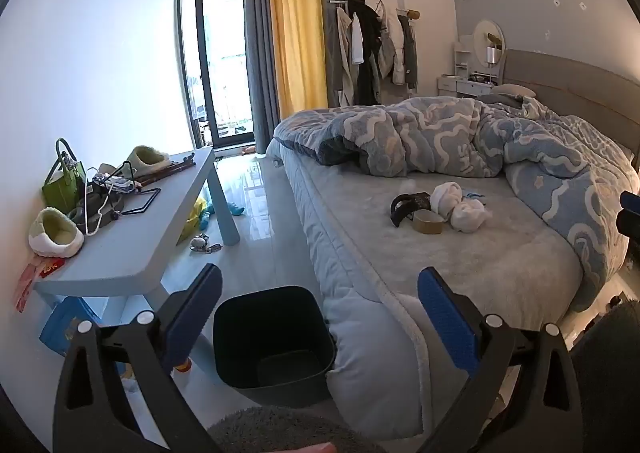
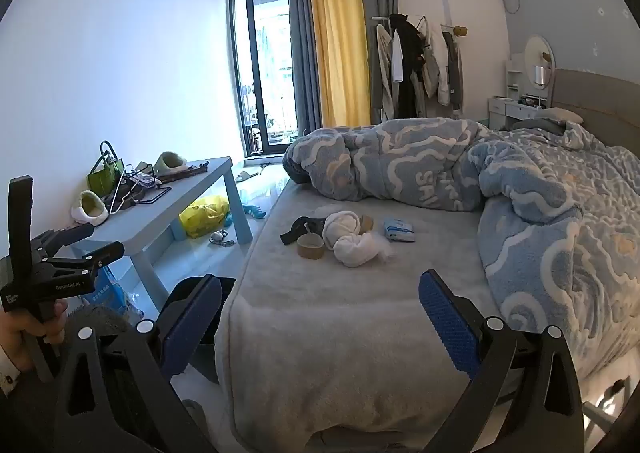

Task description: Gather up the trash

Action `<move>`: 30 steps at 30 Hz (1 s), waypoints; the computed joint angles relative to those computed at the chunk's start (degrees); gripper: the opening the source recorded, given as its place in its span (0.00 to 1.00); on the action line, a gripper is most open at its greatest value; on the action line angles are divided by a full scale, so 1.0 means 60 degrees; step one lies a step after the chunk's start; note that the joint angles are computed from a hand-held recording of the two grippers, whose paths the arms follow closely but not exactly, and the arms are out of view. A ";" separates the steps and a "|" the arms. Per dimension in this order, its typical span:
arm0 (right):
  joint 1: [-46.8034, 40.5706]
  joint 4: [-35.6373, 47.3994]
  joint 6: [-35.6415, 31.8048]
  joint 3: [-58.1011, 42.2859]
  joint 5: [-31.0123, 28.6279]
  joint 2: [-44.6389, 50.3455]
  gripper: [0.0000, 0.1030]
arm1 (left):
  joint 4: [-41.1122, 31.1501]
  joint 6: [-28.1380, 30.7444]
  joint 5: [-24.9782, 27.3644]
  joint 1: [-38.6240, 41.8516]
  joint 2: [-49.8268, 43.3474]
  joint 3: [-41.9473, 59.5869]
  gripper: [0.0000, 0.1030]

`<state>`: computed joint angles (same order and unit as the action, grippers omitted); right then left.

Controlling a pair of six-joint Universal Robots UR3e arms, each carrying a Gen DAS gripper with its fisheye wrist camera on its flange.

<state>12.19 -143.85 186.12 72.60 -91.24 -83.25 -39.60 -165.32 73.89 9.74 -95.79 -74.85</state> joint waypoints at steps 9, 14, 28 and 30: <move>-0.0025 0.0067 0.0014 -0.0023 0.0037 0.0003 0.97 | 0.0018 -0.0011 -0.0023 0.0009 -0.0003 -0.0005 0.97; -0.0027 0.0048 0.0021 -0.0013 0.0042 0.0005 0.97 | -0.0001 -0.0021 -0.0042 0.0017 -0.0008 0.0008 0.97; -0.0047 0.0071 0.0035 -0.0008 0.0069 -0.0003 0.97 | -0.0022 -0.0025 -0.0062 0.0029 -0.0002 0.0011 0.97; -0.0043 0.0067 0.0034 -0.0004 0.0066 0.0000 0.97 | -0.0035 -0.0018 -0.0058 0.0032 -0.0006 0.0020 0.97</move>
<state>11.93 -143.45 186.32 72.58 -90.84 -83.25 -39.81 -165.43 73.54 9.93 -95.82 -74.73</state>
